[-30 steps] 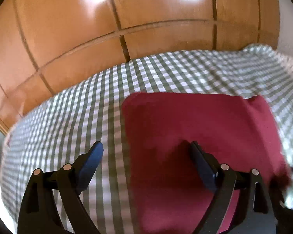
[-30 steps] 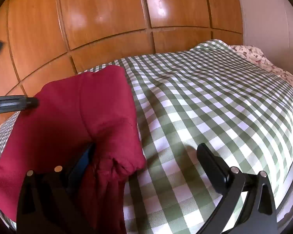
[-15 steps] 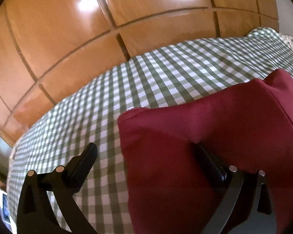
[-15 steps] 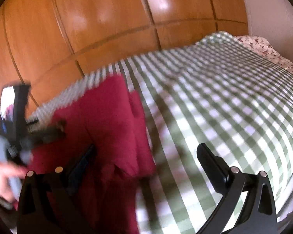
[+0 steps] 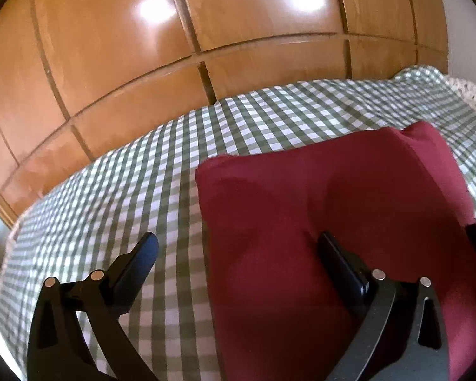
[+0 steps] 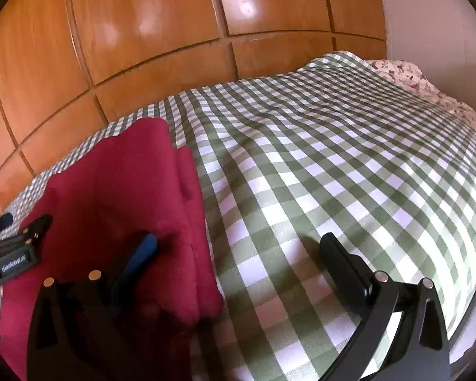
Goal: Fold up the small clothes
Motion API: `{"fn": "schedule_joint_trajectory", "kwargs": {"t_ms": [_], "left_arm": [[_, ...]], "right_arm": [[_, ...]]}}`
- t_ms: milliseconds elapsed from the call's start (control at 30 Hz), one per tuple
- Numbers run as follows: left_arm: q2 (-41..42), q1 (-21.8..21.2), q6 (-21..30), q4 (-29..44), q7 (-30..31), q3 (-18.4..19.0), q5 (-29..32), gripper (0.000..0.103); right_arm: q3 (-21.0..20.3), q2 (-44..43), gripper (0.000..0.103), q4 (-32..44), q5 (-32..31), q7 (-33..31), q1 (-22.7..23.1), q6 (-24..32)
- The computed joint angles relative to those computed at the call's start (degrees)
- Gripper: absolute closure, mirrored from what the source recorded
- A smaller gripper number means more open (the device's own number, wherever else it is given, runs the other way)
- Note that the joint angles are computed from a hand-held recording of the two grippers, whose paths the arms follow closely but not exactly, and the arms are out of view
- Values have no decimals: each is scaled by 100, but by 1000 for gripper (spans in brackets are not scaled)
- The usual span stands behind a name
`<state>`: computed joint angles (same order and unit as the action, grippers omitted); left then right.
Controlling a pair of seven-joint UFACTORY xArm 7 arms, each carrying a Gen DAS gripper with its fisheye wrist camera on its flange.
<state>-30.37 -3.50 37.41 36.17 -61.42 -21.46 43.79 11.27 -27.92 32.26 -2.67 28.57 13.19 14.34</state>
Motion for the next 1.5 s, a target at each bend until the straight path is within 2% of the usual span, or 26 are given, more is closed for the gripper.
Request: {"fn": "schedule_joint_trajectory", "kwargs": {"t_ms": [167, 267, 367, 500, 667, 733, 933, 1067, 1233, 1367, 1500], "left_arm": [[-293, -130, -99, -222, 32, 67, -293, 4], [-502, -261, -144, -346, 206, 158, -630, 4], [-771, -345, -232, -531, 339, 208, -985, 4], [-1182, -497, -473, -871, 572, 361, -1556, 4], [-1753, -854, -826, -1399, 1001, 736, -2444, 4], [-2056, -1113, -1031, -1707, 1233, 1028, -2847, 4], [-2820, -1806, -1539, -2506, 1765, 1778, -3928, 4], [-2771, -2238, -1781, -2661, 2115, 2220, -4571, 4], [-2537, -2367, -1892, -2554, 2529, 2206, -4951, 4], [-2341, -2529, -2000, -2479, 2915, 2252, -5270, 4], [-1923, -2806, -2246, -2295, 3334, 2408, -5642, 7]], "right_arm": [[-154, -81, 2, 3, 195, -60, 171, 135], [-442, -177, 2, 86, 526, -304, 438, 439], [-720, -404, 2, 7, 982, -519, 688, 529], [-1356, -750, 2, -132, 1859, -1240, 1384, 567], [-1712, -1006, 2, -147, 2723, -1970, 1871, 925], [-1884, -1108, 2, -177, 3143, -2194, 2036, 1129], [-1969, -1286, 2, -268, 4043, -2650, 2060, 1496], [-1853, -1188, 2, -196, 4329, -2977, 1938, 1628], [-1916, -1051, 2, 10, 4909, -3435, 2017, 2026], [-2201, -815, 3, 40, 5798, -3882, 2078, 2273], [-2080, -555, 9, 223, 6146, -4255, 1925, 2274]]}}
